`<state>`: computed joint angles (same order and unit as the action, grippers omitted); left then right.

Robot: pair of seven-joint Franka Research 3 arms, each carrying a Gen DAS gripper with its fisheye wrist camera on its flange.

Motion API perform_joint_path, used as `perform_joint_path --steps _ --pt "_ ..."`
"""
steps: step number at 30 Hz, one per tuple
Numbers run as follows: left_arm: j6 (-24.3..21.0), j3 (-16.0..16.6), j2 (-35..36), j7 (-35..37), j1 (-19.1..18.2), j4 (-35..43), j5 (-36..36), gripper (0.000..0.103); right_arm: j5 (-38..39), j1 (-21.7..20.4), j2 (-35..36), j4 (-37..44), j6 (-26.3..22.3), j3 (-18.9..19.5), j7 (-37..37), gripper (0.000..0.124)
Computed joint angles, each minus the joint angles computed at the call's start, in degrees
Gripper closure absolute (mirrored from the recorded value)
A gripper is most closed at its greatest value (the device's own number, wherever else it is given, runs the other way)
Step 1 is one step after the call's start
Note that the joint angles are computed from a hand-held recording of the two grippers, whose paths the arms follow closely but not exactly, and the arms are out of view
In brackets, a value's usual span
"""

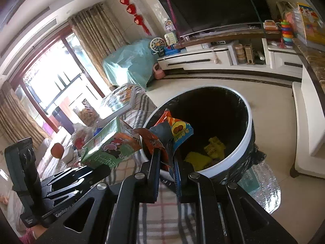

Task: Collect trash
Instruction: 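Carry both items over the bin and open both tools to drop them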

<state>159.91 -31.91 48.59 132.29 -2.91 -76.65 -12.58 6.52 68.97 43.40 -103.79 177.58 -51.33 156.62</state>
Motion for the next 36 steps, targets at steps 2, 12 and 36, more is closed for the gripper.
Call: perform_joint_path --steps 2,12,36 --pt "-0.4 0.9 0.5 -0.9 -1.3 1.5 0.7 0.078 0.0 -0.2 0.0 0.0 -0.2 -0.1 0.0 0.112" --pt "-3.8 4.4 4.0 -4.1 -6.4 9.0 3.7 0.078 -0.8 -0.8 -0.8 -1.5 -1.2 -1.0 0.9 0.112" --pt "-15.4 10.7 14.9 -9.2 -15.9 31.5 7.0 0.078 -7.6 -9.0 -3.5 0.4 -3.5 4.9 2.5 0.111"
